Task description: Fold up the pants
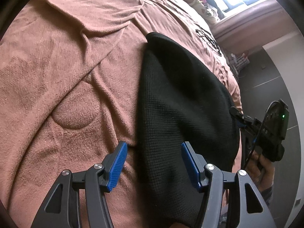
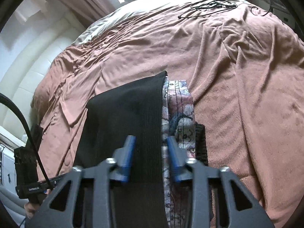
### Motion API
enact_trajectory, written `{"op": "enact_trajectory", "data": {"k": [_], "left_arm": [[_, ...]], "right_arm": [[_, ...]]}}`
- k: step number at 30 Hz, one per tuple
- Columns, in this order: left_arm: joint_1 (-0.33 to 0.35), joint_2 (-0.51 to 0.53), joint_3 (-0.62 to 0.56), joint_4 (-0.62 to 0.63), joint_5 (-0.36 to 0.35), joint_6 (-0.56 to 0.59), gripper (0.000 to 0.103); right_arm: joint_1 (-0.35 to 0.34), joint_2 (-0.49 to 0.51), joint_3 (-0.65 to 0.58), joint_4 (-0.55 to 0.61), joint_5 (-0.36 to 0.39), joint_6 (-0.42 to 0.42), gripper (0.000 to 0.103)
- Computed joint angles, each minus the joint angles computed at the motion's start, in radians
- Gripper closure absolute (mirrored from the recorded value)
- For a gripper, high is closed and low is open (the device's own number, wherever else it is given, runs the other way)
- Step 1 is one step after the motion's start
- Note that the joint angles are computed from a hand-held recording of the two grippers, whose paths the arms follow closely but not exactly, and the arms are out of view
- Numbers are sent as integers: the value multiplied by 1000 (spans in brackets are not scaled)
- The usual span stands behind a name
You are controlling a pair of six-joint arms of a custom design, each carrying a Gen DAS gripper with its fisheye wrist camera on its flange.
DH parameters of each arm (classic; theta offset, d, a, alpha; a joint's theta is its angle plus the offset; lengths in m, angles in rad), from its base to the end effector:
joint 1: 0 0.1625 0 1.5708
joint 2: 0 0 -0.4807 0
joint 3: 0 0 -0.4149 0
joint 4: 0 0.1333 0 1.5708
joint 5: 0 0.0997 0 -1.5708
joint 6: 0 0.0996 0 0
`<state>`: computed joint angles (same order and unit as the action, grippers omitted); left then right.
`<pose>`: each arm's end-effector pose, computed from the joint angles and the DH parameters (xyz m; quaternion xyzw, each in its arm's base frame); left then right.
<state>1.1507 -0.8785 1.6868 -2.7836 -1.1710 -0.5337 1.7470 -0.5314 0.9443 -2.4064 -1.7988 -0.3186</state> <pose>-0.1370 -0.7286 0.1874 -0.0943 0.9563 -0.2642 0.0824 0.2712 -0.8914 0.1920 0.2147 -0.9477 0.2000 0.1258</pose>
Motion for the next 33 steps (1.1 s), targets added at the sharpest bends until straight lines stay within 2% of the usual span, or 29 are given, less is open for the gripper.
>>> {"op": "enact_trajectory", "data": {"k": [1,2,7,16,18,22,24,30,33], "left_arm": [[0,-1,2,0,0,1,42],[-1,-2,1,3,1,2,42],[-9,8,-27,15,-2,31,42],[-1,39,-63,42,-31,33,42],[2,48,-65,53,-45,35,42],[1,55,-64,47,-42,46,42],[2,55,-65,50,-41,43,46],[6,53,-63,52,-44,39,51],[9,48,-58,49,-53,38,51]], "right_arm": [[0,0,-4,8,7,-4,97],[0,-4,0,3,21,-11,99],[6,-27,36,-57,16,-43,101],[28,-62,100,-176,-142,-27,102],[24,-64,106,-164,-141,-11,101],[7,-55,73,-56,-53,32,99],[5,-45,50,-30,-39,34,96],[6,6,-39,-5,-46,29,96],[14,14,-37,-32,-84,8,100]]}}
